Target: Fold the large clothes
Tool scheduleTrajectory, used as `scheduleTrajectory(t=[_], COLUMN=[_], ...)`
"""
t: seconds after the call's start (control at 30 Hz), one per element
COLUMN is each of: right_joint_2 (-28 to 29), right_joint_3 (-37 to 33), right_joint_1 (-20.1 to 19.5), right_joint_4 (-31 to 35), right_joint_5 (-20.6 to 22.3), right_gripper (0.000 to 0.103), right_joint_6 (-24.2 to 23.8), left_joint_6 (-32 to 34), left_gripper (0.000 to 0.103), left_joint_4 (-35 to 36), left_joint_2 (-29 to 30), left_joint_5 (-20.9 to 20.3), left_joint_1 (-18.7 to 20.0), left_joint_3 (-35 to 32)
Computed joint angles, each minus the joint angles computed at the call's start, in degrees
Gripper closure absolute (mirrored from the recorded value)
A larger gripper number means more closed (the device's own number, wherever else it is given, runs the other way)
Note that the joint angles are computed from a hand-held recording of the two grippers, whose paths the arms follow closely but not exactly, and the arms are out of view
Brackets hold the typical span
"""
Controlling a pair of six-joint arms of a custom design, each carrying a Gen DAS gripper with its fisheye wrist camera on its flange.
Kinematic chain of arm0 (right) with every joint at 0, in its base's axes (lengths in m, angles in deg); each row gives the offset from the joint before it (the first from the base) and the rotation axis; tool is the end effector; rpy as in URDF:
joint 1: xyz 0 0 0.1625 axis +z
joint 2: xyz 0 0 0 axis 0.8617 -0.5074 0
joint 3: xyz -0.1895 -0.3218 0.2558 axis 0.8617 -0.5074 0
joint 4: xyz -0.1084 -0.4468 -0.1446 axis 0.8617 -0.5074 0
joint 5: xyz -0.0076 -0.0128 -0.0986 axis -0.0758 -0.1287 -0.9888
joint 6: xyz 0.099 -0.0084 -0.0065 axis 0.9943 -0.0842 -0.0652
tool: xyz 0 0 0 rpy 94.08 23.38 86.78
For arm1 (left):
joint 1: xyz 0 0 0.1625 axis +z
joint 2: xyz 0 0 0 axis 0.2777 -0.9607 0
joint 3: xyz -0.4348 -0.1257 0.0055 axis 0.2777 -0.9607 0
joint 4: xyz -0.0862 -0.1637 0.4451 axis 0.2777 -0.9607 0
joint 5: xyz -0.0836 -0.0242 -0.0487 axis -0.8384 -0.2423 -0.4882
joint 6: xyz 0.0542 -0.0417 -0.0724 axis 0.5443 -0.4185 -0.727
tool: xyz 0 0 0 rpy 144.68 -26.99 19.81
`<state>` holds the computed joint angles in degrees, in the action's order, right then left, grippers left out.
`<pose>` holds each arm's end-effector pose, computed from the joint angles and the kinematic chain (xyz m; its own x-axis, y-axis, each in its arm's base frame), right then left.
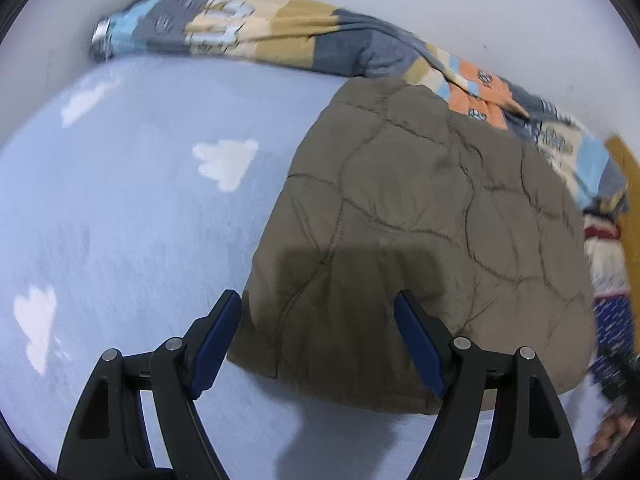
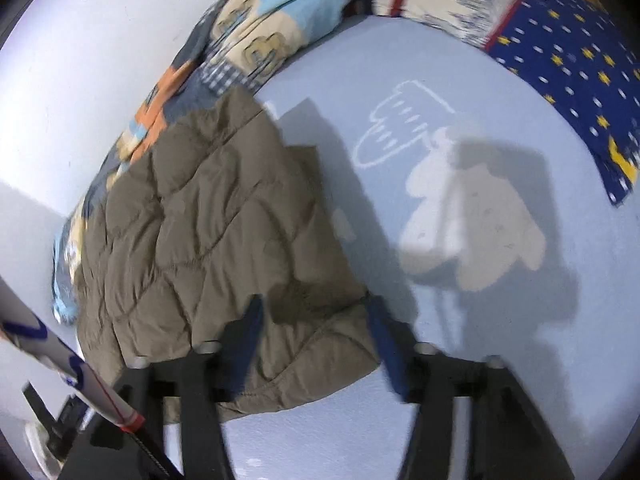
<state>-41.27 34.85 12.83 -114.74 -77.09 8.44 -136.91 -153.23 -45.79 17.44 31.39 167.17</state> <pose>-0.1080 -0.7045 0.4958 -0.9072 0.3366 0.2522 0.1196 0.7814 -0.6125 -0.3358 -0.6788 0.0915 -0.8313 -0.3197 -0.4547 0.0476 0.7741 -0.6313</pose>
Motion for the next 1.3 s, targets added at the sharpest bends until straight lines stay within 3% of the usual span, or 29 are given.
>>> scheduleTrajectory(t=[0.23, 0.37, 0.5, 0.57, 0.8, 0.93, 0.97, 1.03, 1.1, 1.17, 1.3], right_joint_2=[-1.8, -3.0, -3.1, -2.9, -1.2, 0.2, 0.5, 0.8, 0.8, 0.6, 0.7], right_joint_3=[0.1, 1.6, 2.8, 3.3, 4.3, 4.4, 4.2, 4.0, 3.3, 3.2, 5.0], right_joint_1=[-4.1, -7.1, -8.0, -8.7, -10.2, -10.6, -10.6, -9.9, -7.9, -5.1, 1.3], right_joint_4=[4.4, 5.4, 4.3, 4.0, 1.3, -1.5, -1.7, -2.3, -2.4, -3.9, -11.9], right_joint_5=[8.3, 16.7, 19.1, 20.6, 25.7, 28.2, 28.7, 27.2, 22.5, 15.6, 1.6], right_gripper=[0.032, 0.03, 0.026, 0.026, 0.023, 0.021, 0.023, 0.043, 0.058, 0.063, 0.068], right_joint_6=[8.2, 13.2, 15.7, 17.2, 18.6, 18.6, 18.2, 16.5, 11.5, 6.0, -7.3], left_joint_6=[-6.6, -10.6, -13.4, -13.7, -11.2, -7.8, -6.1, -2.6, -0.1, 1.7, 5.1], left_gripper=[0.025, 0.025, 0.025, 0.025, 0.02, 0.019, 0.025, 0.037, 0.047, 0.057, 0.061], left_joint_4=[-6.2, -13.2, -17.1, -18.4, -33.5, -36.0, -35.2, -29.9, -25.2, -19.7, -11.8], left_joint_2=[-3.3, -4.8, -4.5, -4.1, -0.4, 0.5, 0.6, 1.0, 1.6, 2.1, 3.4], left_joint_5=[-6.0, -10.3, -11.7, -12.1, -15.3, -15.8, -15.0, -11.7, -7.7, -3.3, 4.3], left_joint_1=[1.3, 2.3, 2.9, 3.2, 5.4, 6.0, 5.8, 4.9, 3.6, 2.1, -0.5], left_joint_3=[4.5, 8.0, 9.5, 9.7, 10.8, 10.4, 10.0, 7.9, 5.8, 4.0, 1.3])
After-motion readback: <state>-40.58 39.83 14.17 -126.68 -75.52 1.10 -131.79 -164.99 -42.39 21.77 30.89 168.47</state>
